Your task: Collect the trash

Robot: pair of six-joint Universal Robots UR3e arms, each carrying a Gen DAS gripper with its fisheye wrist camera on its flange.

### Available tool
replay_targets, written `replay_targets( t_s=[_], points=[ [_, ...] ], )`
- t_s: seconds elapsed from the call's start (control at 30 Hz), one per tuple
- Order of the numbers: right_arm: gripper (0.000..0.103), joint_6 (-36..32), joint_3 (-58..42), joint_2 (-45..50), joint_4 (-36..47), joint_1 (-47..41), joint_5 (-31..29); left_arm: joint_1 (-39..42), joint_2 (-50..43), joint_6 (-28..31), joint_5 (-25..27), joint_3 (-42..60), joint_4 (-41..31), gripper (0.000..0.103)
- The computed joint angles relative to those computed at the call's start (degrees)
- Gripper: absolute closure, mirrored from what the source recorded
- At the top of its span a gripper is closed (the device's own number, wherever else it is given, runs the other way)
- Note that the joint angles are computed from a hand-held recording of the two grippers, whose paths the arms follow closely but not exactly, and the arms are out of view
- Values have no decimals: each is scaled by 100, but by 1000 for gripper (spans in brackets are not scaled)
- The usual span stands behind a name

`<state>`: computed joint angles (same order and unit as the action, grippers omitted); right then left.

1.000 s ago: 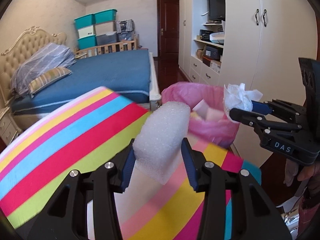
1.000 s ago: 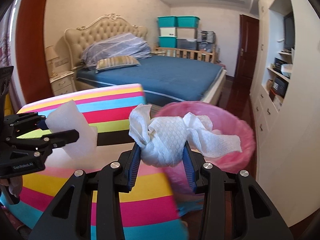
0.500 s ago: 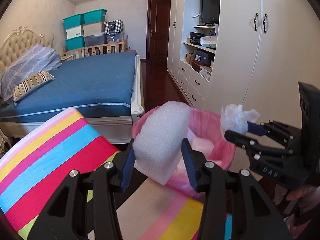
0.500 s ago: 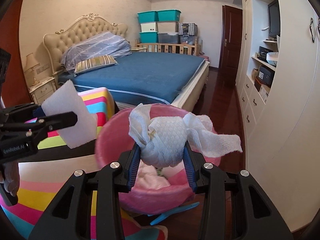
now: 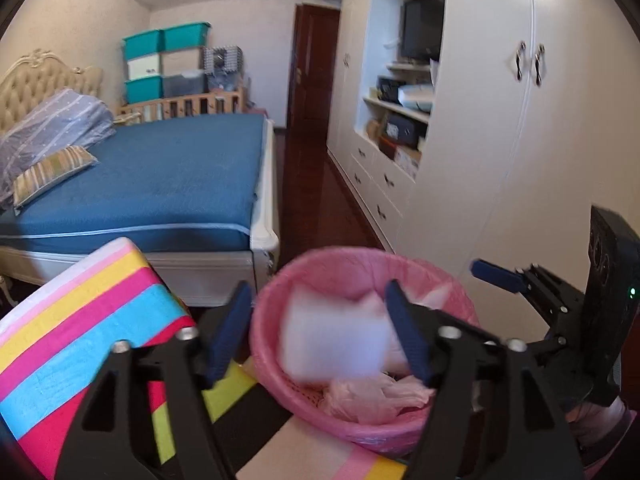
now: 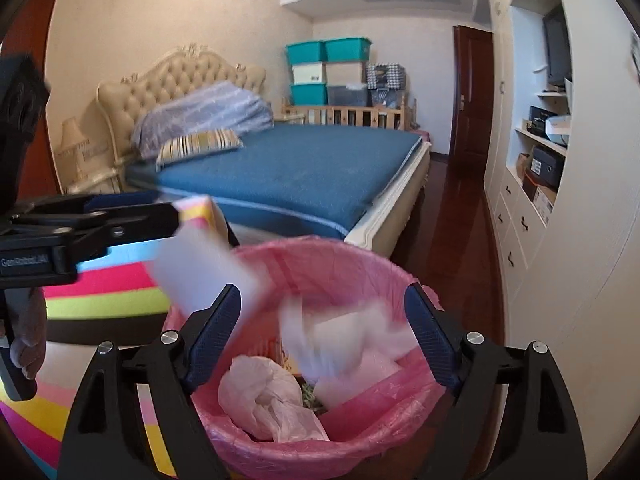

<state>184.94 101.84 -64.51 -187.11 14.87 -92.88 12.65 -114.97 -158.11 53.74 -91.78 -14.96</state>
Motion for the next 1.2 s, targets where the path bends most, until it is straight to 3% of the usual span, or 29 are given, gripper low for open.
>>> replay_targets(
  t_s=[0.1,0.17,0.27,0.43,0.53,0.63,0.7,0.73,0.8,0.97,1.03,1.2],
  points=[
    [24,115,477,-329,-411,1,-128,286,361,45,11,-613,669,22],
    [22,164,764,-631,-561,112,-355,554,707,11,4,-1264,1397,6],
    [18,299,1092,-1161,-585,519,-947,1030,1297,-74,-210,-2153,2189,5],
    [18,487,1145,-1809,22,1237,-1713,1796,2576,-3,-577,-3319,2170,5],
    [18,757,1037,-1970,506,1772,-2357,2469,3542,448,-1263,-4097,1746,5],
    [18,1177,1131,-2039,698,2242,-2757,3233,4747,1273,-1957,-4829,651,5],
    [18,1341,1237,-1972,759,2618,-3019,3752,5607,2072,-2437,-5203,-566,5],
    [18,1423,1276,-1893,801,2809,-3202,4054,6200,2693,-2635,-5378,-1560,5],
    [18,1555,1379,-1757,804,3086,-3468,4321,6862,3392,-2702,-5601,-2585,5],
    [18,1825,1607,-1612,773,3411,-3669,5249,8649,6146,-2876,-5569,-6811,5],
    [18,1918,1747,-1687,709,3373,-3605,5459,8969,6821,-2828,-5468,-7922,5],
    [18,1991,1891,-1682,542,3378,-3573,5557,9343,7120,-2778,-5504,-8626,5]
  ],
)
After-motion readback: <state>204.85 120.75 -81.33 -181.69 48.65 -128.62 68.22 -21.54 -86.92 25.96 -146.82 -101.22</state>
